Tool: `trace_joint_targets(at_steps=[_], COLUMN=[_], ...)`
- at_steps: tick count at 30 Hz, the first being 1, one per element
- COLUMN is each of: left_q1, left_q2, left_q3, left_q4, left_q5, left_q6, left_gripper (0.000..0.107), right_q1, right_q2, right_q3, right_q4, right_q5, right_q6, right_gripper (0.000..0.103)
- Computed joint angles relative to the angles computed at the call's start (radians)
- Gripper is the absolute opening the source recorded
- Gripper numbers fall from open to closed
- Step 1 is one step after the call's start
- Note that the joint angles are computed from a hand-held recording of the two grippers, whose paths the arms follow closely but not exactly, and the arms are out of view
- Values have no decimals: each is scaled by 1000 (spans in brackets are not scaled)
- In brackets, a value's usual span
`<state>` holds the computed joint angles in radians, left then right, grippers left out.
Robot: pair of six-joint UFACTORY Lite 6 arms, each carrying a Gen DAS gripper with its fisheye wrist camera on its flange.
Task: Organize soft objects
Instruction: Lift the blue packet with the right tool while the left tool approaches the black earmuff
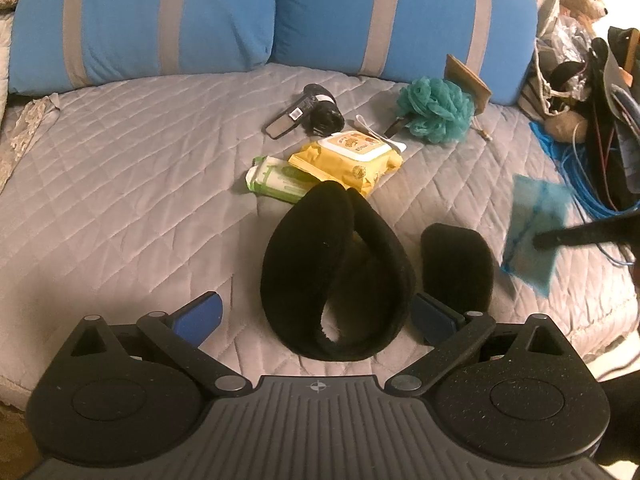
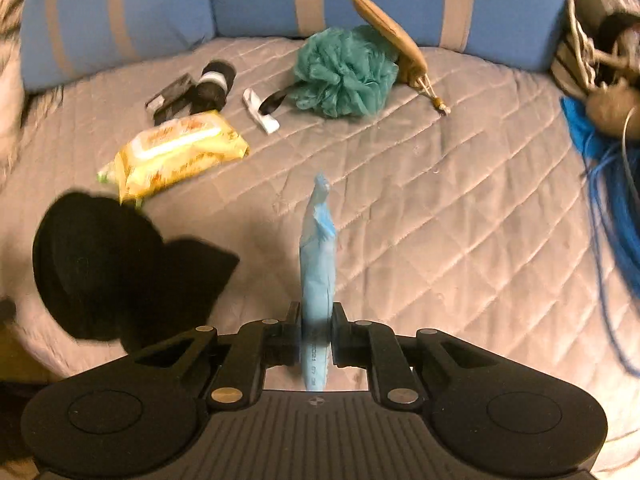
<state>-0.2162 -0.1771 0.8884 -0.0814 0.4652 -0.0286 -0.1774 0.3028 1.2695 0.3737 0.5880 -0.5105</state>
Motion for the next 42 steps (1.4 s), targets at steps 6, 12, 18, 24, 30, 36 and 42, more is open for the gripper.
trace_joint_targets(at_steps=[6, 12, 18, 24, 30, 36, 42], left_q1=[-13, -8, 14, 39, 3, -64, -141], left_q2=[7, 4, -23, -49, -4, 86, 194], left_q3=[-6, -9, -39, -77, -49, 30, 121], left_q4=[35, 4, -82, -235, -107, 122, 347], left_q5=[-6, -20, -37, -82, -118, -137, -137], left_q6=[-33, -11, 66, 199, 20, -276, -532], left_gripper=[103, 103, 103, 103, 103, 103, 103], right_q1=[1, 19, 46, 56, 35, -17, -84], right_q2=[68, 125, 114, 28, -94, -208, -315], right_q3=[-7, 0, -44, -98, -154, -219, -288], right_q4=[145, 190, 193, 177, 141, 282, 388], right_q5=[-181, -279, -365, -369, -347, -295, -222], right_q6=[-52, -76, -90, -82, -78, -251, -383], right_gripper=[17, 18, 18, 15, 15, 15, 15])
